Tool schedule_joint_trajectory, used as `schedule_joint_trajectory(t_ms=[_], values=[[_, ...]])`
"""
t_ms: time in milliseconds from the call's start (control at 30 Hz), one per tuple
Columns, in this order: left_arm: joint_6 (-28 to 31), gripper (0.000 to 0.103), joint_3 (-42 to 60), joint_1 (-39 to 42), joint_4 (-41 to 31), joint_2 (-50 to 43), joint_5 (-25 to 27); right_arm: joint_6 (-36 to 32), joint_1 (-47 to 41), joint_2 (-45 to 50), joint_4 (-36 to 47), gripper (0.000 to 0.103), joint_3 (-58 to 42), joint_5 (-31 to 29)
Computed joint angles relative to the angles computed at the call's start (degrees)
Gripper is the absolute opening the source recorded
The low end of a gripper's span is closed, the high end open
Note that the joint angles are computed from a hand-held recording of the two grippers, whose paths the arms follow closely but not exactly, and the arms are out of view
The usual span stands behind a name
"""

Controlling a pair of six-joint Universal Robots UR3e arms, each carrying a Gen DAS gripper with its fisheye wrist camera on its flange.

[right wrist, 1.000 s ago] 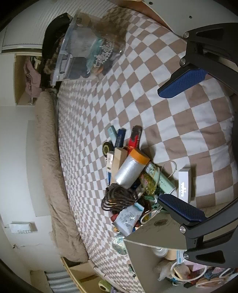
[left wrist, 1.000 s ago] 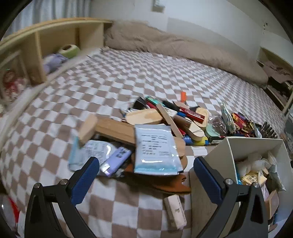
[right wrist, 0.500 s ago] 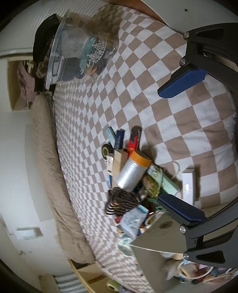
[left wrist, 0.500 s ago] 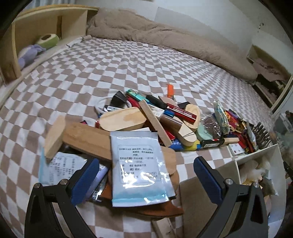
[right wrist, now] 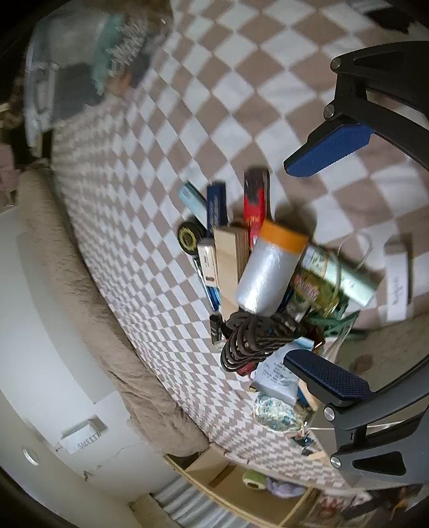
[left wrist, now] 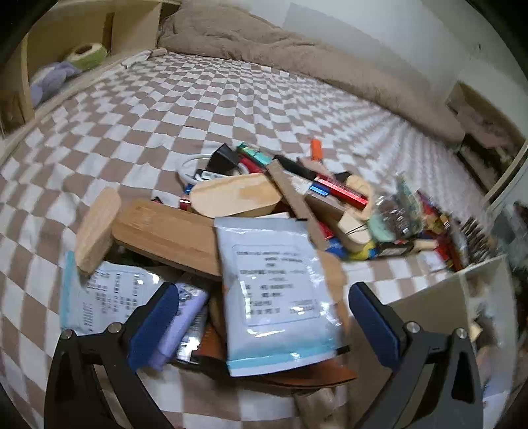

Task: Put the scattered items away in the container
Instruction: 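Grasp the blue-white sachet with the left tool while the right tool grasps the silver roll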

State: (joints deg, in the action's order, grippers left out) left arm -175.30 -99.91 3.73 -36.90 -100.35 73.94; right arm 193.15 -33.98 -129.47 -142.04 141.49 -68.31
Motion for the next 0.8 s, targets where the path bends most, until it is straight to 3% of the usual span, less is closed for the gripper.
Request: schedule_joint_trajectory(t_ms=[67, 200, 233, 333, 600, 800], values=[[0.74, 0.103, 0.94, -1.9, 0.28, -1.25, 5.38, 1.99, 1.98, 4.97, -3.75, 0.103, -0.66, -0.77], [-0.28, 0.103, -0.23, -0.09, 1.77, -1.52, 4.31, 10.27, 10.99, 16.78, -11.61, 0.103, -4.68, -14.54], [-0.6, 0.103, -0.43, -0.2, 2.7, -1.57, 5.39, 11.12, 11.33, 18.17, -12.15, 0.103, -5.02, -15.12], [-1.85, 0.103, -0.74, -0.55, 4.95, -1.87, 8.58, 12.23, 8.77, 20.1, -12.01, 0.103, -4.85, -10.54], [-1.42, 0.103, -2.19, -1.41, 9.53, -2.21, 10.71, 16.63, 6.41, 25.1, -13.19, 0.103, -5.85, -1.27], [-2.76, 0.103, -0.91, -2.66, 9.08, -3.34, 10.49, 16.7, 6.26, 24.65, -15.06, 0.103, -4.34, -3.05]])
